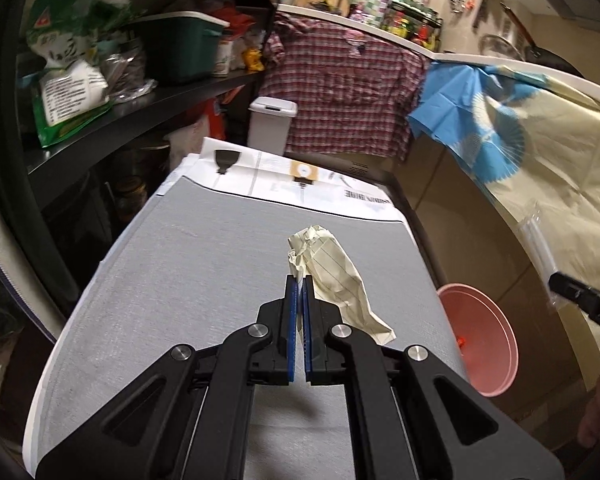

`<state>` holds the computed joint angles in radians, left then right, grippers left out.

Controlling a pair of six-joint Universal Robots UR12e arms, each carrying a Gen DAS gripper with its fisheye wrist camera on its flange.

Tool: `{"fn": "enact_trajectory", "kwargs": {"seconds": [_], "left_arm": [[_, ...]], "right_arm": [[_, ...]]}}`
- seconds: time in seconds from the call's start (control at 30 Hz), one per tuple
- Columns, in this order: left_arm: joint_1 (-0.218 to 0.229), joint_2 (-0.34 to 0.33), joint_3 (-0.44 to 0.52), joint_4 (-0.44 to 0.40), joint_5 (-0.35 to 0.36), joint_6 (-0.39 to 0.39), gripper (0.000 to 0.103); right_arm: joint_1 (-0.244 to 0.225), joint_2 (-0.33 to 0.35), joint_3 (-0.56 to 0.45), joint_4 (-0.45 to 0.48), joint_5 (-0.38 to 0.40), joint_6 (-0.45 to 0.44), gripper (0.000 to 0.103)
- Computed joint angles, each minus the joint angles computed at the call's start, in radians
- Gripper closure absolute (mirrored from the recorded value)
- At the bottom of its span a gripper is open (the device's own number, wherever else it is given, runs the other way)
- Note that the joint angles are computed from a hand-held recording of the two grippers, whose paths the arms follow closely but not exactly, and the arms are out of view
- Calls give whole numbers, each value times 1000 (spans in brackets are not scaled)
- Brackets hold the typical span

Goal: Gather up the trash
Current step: 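Carry the tissue and straw pack in both tools over the pink bin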

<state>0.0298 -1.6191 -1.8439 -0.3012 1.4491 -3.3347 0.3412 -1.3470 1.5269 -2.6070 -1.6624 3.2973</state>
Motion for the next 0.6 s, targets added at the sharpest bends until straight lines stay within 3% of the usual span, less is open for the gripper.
{"fn": "enact_trajectory", "kwargs": {"seconds": [0.2,0.6], "left_arm": [[-22,-3,3,-1,-23,25,100],[-56,-24,20,2,-40,59,100]], "right_arm": [[-7,-40,59,-55,-45,-4,96],[-36,-52,103,-49,-53,64,96]]}}
